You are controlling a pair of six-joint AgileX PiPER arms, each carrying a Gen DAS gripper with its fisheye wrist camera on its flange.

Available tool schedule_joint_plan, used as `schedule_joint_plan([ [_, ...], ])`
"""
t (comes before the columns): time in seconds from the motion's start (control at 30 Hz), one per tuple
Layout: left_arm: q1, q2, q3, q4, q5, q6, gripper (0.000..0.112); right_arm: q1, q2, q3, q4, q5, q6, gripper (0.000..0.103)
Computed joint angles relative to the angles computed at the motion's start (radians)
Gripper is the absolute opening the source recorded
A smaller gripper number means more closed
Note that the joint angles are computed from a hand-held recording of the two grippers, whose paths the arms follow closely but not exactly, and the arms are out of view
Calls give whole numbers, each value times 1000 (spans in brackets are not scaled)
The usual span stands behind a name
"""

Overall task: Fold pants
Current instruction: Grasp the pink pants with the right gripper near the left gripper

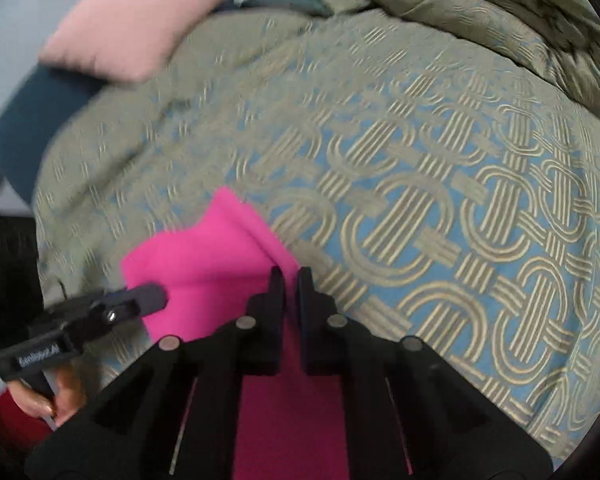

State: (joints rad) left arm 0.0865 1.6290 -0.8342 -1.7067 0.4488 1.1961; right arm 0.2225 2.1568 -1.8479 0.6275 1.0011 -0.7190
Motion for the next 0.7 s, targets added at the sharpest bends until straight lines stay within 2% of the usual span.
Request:
schedule_joint_plan([
  [0.07,-28,-6,-34,118,-88,-101,5,33,-1,22,-92,-118,69,8],
  [0.1,-35,14,-60,218,-112,-197,5,59,13,8,-174,-143,136,9],
  [0.13,-31,38,-84,318,-102,-297,5,68,35,-16,-215,-131,175,12],
  [0.17,-14,76,-109,414,-60,-397,6,68,46,-31,-234,-112,197,14],
  [0.2,-8,88,-124,504,-33,-497,6,65,41,-27,-231,-106,209,19],
  [0.23,-5,88,-130,554,-15,-558,8,53,13,14,-195,-120,191,31],
  [0.27,-8,71,-120,565,-17,-580,16,32,-31,71,-151,-142,157,40],
  [0.3,-13,54,-108,559,-20,-576,24,15,-75,125,-125,-171,132,58],
  [0.33,-15,44,-102,545,-13,-566,45,-4,-124,181,-98,-207,104,64],
  [0.37,-20,37,-97,499,-7,-532,64,-28,-180,246,-67,-236,65,65],
  [0.43,-63,41,-121,519,-28,-574,69,-65,-255,309,-78,-225,50,64],
  [0.5,-121,97,-197,678,-48,-733,69,-98,-336,392,-101,-208,47,64],
  [0.53,-138,121,-222,727,-59,-786,67,-126,-394,466,-104,-211,34,64],
  [0.57,-151,138,-241,736,-78,-800,59,-142,-432,517,-111,-217,35,64],
  [0.6,-153,157,-262,705,-80,-780,40,-167,-474,578,-106,-226,24,64],
  [0.63,-143,176,-270,633,-64,-724,6,-201,-512,637,-93,-228,8,64],
  [0.7,-110,173,-239,433,-43,-605,4,-286,-565,742,-64,-224,-22,65],
])
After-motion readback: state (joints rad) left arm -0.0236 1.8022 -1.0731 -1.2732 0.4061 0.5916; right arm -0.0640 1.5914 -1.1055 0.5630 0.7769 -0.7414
